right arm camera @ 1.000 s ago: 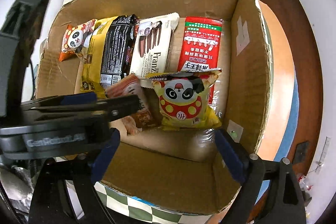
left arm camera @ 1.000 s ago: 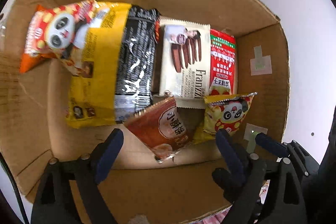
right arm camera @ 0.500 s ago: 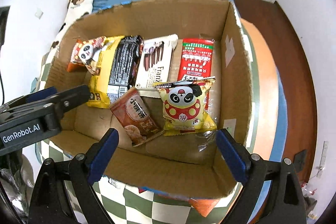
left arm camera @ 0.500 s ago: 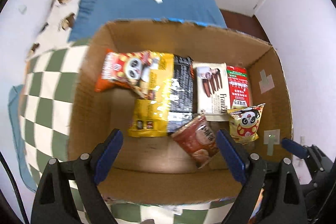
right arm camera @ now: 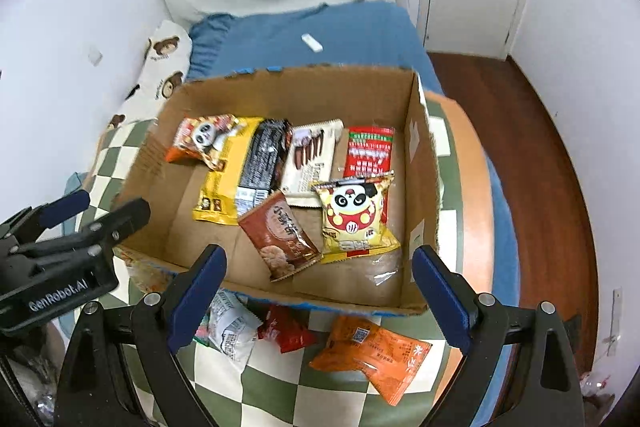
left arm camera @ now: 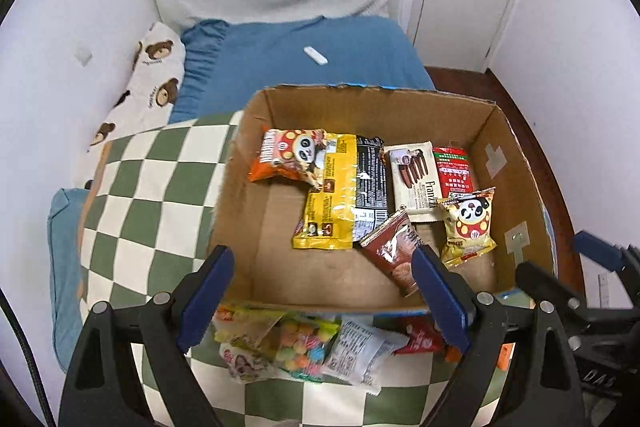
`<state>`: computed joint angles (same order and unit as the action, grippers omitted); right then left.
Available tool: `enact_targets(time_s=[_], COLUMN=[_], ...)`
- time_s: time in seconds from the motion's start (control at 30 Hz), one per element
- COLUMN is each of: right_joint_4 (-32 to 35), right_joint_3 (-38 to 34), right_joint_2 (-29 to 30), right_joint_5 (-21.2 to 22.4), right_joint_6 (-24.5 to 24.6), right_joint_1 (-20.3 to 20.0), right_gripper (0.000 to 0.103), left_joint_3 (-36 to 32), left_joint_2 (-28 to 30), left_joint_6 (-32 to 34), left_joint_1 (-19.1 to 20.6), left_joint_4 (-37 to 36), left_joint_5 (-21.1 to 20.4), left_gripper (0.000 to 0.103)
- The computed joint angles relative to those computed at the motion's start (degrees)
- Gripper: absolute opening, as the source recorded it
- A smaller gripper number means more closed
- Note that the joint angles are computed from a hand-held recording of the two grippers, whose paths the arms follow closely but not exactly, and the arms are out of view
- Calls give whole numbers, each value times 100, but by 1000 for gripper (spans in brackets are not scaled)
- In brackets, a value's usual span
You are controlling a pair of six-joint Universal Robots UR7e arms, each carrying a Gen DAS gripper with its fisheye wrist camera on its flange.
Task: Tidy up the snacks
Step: 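Lift both tools out of the box back toward the snack pile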
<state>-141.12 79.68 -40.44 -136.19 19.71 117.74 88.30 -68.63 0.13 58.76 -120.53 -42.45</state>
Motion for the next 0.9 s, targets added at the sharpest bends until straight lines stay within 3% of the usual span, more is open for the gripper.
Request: enact_targets(time_s=[0.23, 0.37, 0.53, 0.6, 0.7, 0.8, 0.9], right_joint_4=[-474, -208, -97, -211, -482, 218, 499], right_joint_3=[492, 1122, 1785, 1894, 1867, 1508, 1395], right_joint_2=[-215, -247, 122, 388, 753, 1089, 1185], right_joint_5=[291, 760, 1233, 1072, 475, -96, -234], right_joint_6=[-230, 222, 1009, 1210, 1218, 1634, 1854], right_joint_1=[250, 186, -159, -262, -195, -83, -54], right_gripper=[96, 96, 96, 96, 103, 103, 103], left_joint_3=[693, 1237, 1555, 1651, 1684, 1596, 1371], left_joint_2=[-728, -1115, -1277, -1314, -1336, -1342, -1208], left_joint_6=[-205, -611, -1476, -1494, -1346, -1059, -777], left_joint_1=[-36, 158, 767, 933, 1066, 1152, 1224], left_joint_4=[0, 488, 1546, 1564, 1488, 1271, 1019], left_joint_5=[91, 330, 551, 615, 696, 698, 625], left_gripper=[91, 91, 91, 91, 91, 91, 91])
